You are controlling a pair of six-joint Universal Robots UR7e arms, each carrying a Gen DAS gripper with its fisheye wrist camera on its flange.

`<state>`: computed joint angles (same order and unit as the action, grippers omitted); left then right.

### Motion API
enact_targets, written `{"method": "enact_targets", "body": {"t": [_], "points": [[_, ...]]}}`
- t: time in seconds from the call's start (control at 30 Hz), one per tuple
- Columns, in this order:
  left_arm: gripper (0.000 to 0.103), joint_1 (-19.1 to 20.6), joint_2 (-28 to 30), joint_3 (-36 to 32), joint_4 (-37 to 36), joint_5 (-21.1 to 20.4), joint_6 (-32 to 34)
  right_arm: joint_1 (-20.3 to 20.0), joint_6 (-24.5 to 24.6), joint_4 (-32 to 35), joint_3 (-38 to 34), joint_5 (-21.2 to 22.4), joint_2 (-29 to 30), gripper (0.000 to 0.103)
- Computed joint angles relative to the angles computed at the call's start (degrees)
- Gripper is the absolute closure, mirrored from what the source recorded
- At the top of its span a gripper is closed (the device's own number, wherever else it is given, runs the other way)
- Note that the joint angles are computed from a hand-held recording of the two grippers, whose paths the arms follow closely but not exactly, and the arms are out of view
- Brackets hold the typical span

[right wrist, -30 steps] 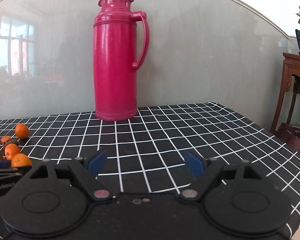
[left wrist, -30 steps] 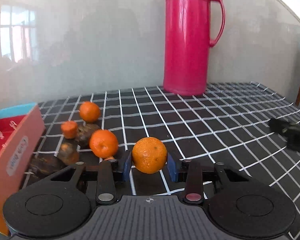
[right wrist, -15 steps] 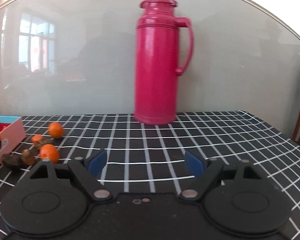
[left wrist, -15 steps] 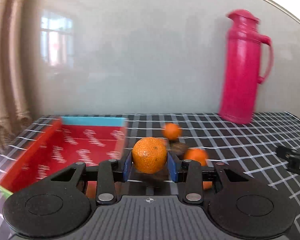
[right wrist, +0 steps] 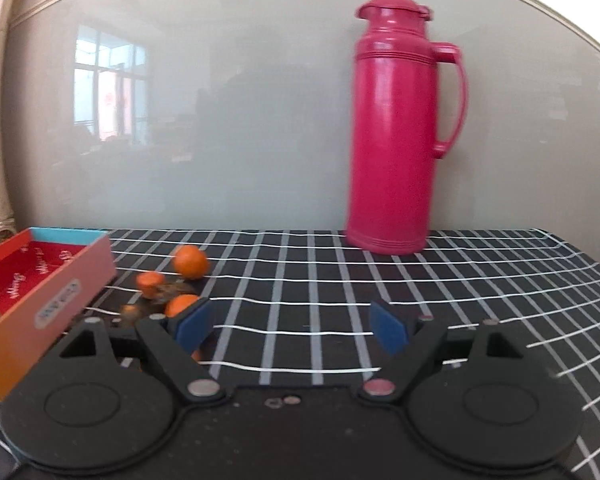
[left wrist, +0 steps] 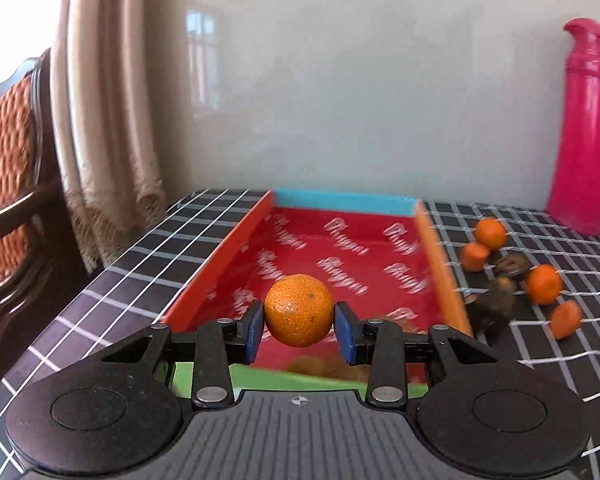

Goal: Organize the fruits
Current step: 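Carry the mandarin into the red box and open the left tool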

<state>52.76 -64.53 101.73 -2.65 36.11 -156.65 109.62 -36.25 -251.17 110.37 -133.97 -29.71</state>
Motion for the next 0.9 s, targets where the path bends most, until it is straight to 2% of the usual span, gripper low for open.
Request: {"method": "enact_targets", "body": {"t": [0.2, 0.27, 0.3, 0.33, 0.67, 0.9], "points": [[0.064, 0.57, -1.83, 1.59, -2.32, 0.12, 1.65, 1.26, -1.19, 1.34, -1.33, 2.74, 2.06, 0.018], [0.053, 0.51, -2.52, 2.20, -2.60, 0.53, 1.84, 1.46, -1.85, 1.72, -1.65, 3.14, 2.39, 0.018], [0.039, 0.49, -2.88, 2.63, -3.02, 0.93, 2.18, 1.55, -2.06, 1.96, -1.80, 3.27, 2.54, 0.018], [0.036, 0.11, -3.27, 3.35, -4.34, 0.69, 3.01, 1.61, -2.03, 2.39, -2.03, 3.23, 2.65, 0.018], [0.036, -1.83, -5.88, 6.21, -5.44, 2.01, 3.15, 1.86, -1.48, 5.63, -1.80, 3.77, 2.79, 0.018], [0.036, -2.78, -7.55, 8.91, -6.75, 0.10, 3.79, 1.59, 0.96, 10.42, -2.32, 1.81, 2.42, 0.020]]}}
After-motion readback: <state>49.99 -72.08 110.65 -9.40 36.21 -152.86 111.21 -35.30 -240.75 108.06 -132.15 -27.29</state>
